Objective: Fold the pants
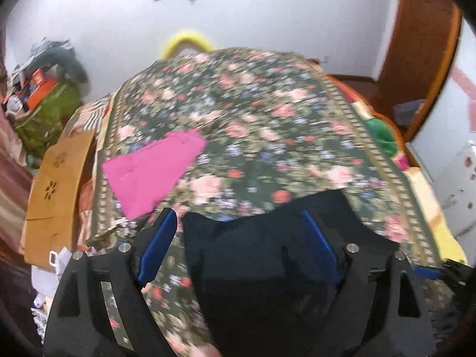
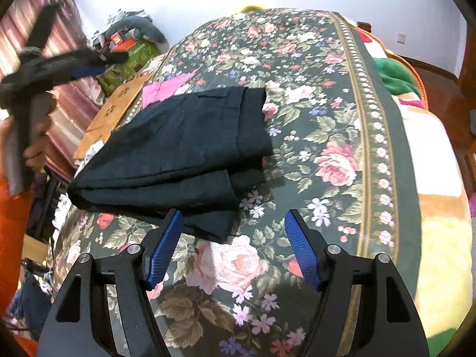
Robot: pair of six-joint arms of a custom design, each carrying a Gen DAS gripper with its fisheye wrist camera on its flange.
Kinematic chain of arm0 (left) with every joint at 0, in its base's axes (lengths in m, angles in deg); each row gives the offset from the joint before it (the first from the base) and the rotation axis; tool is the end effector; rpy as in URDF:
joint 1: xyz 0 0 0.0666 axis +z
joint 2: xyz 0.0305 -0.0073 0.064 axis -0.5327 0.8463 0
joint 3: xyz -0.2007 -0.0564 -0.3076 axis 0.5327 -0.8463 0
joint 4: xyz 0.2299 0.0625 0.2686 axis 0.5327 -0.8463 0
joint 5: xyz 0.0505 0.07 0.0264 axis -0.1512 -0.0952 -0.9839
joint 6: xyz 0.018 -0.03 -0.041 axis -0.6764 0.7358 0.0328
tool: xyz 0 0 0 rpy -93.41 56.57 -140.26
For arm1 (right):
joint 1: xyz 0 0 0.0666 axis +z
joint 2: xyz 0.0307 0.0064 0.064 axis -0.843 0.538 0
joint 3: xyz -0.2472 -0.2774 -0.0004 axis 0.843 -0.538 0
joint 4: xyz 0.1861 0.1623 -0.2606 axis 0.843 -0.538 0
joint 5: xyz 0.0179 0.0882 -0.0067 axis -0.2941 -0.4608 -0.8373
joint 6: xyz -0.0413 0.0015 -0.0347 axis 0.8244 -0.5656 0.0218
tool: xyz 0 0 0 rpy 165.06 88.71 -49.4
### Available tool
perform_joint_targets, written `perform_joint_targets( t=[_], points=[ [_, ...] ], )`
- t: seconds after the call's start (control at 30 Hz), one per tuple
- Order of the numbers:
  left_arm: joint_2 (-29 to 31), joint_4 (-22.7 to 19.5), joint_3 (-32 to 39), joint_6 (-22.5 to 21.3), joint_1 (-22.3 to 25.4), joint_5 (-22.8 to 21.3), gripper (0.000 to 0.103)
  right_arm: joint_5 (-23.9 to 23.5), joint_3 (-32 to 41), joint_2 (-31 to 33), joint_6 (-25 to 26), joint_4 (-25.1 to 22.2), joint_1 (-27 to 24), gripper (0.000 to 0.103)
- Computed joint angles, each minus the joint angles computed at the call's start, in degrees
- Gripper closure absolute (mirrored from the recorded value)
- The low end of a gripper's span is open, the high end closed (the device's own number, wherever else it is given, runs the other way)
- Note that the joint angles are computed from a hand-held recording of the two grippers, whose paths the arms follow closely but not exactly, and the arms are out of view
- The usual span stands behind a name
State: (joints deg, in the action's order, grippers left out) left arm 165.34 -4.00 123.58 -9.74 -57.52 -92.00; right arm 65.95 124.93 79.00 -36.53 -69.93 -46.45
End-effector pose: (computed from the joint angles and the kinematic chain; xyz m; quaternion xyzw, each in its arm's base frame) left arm 0.4974 -0.2274 0.4371 0.0660 0.9489 0.0022 0.3084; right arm 0.3524 0.0815 0.3895 -0.1129 0.9366 0.2153 0.2522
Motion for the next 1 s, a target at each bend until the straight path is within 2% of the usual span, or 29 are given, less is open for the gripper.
perform_joint_targets(
  t=[0.27,0.37,0.43,0.53,0.6,0.83,1.0],
  points=[
    [11.5,-6.8,7.6,-1.5,4.5,0.4,0.018,1.9,0.5,-0.8,-1.6,0.4,-0.4,0.033],
    [14.9,-9.6,8.6,-3.1,4.7,-0.9,0.018,1.5,0.7,-0.7,-2.7,0.2,-0.4,0.033],
    [15.9,-9.8,7.0,-4.6,4.7,-1.7,0.015,1.5,0.7,-0.8,-3.0,0.3,-0.4,0.033],
    [13.3,-6.3,2.2,-4.6,5.6,1.0,0.014,1.5,0.8,-0.7,-3.1,0.2,-0.1,0.033],
    [12.0,-5.9,0.4,-4.0,6.2,2.9,0.014,1.7,1.1,-0.4,-3.1,-0.1,0.3,0.033],
    [3.4,-2.4,-10.7,-5.5,5.3,0.5,0.014,1.3,1.2,-1.5,-3.5,0.3,2.0,0.033],
    [-3.3,-1.1,-18.1,-3.8,5.0,2.3,0.014,2.6,1.2,-2.5,-2.9,0.4,3.5,0.033]
  ],
)
